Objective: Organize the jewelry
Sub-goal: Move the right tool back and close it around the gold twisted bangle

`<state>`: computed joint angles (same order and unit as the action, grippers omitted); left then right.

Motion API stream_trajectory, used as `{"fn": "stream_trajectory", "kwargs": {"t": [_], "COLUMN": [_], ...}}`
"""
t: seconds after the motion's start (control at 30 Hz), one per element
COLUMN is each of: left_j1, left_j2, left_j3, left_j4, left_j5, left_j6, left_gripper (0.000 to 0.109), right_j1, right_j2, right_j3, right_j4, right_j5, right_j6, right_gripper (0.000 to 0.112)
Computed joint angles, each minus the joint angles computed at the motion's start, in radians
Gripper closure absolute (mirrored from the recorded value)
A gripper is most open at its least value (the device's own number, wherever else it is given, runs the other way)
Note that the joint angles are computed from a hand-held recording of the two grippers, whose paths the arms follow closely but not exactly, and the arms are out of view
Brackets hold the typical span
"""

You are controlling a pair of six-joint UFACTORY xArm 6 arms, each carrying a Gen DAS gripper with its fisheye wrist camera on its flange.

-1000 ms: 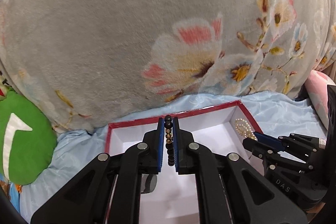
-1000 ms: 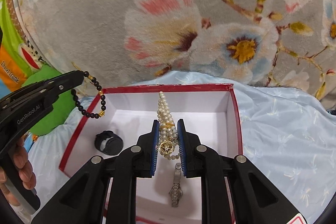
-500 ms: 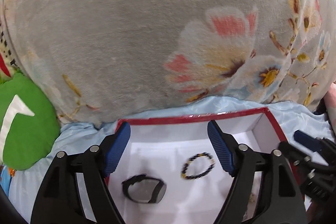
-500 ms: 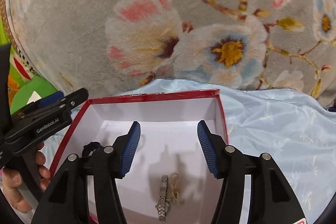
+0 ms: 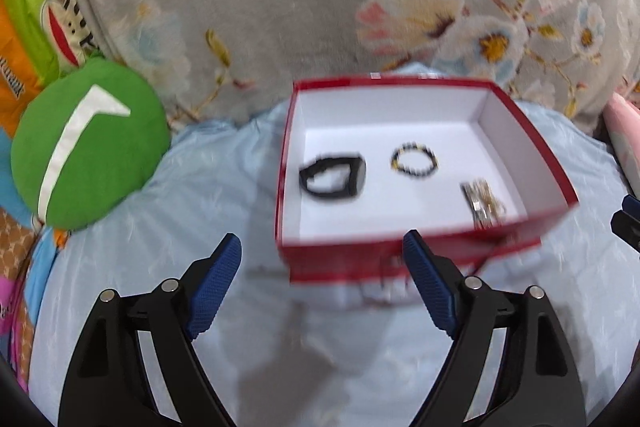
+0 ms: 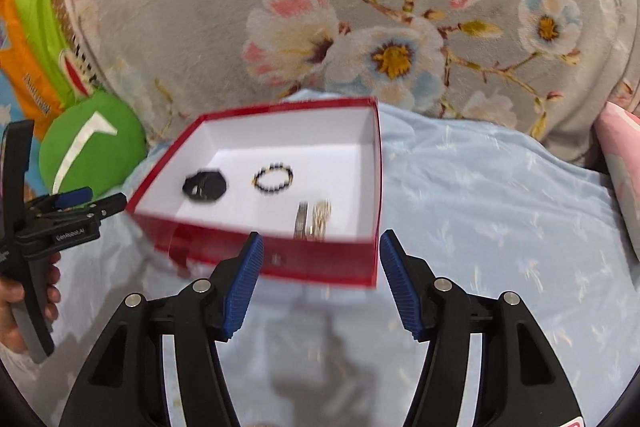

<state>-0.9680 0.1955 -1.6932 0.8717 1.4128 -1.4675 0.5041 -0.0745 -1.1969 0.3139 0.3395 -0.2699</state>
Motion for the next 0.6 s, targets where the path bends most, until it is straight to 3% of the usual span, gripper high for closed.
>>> {"fn": "stream_trajectory", "kwargs": {"t": [0.17, 0.3, 0.43, 0.6], "left_j1": [-0.100, -0.146, -0.188, -0.231], "left_j2": [-0.044, -0.081, -0.090, -0.052], "left_j3": [0.096, 0.183, 0.238, 0.218], "left_j4": [-0.034, -0.086, -0.127, -0.159], "left_j5": [0.023, -0.035, -0.072, -0.072], "left_j6": [-0.107, -0.209, -0.310, -0.335], "left_gripper": [0.028, 0.028, 0.028, 0.028], "right_j1": [0.018, 0.032, 0.052, 0.087], "right_j2": [-0.179, -0.294, -0.368, -0.416], "right_j3": [0.230, 0.383, 0.476, 0.545], "right_j4": [-0.086, -0.193, -0.163, -0.174], "right_j5": [-0.003, 0.008, 0.042, 0.040], "right_j6": [0.064, 0.153, 0.155, 0.188], "right_gripper": [0.053, 0.053, 0.053, 0.053]}}
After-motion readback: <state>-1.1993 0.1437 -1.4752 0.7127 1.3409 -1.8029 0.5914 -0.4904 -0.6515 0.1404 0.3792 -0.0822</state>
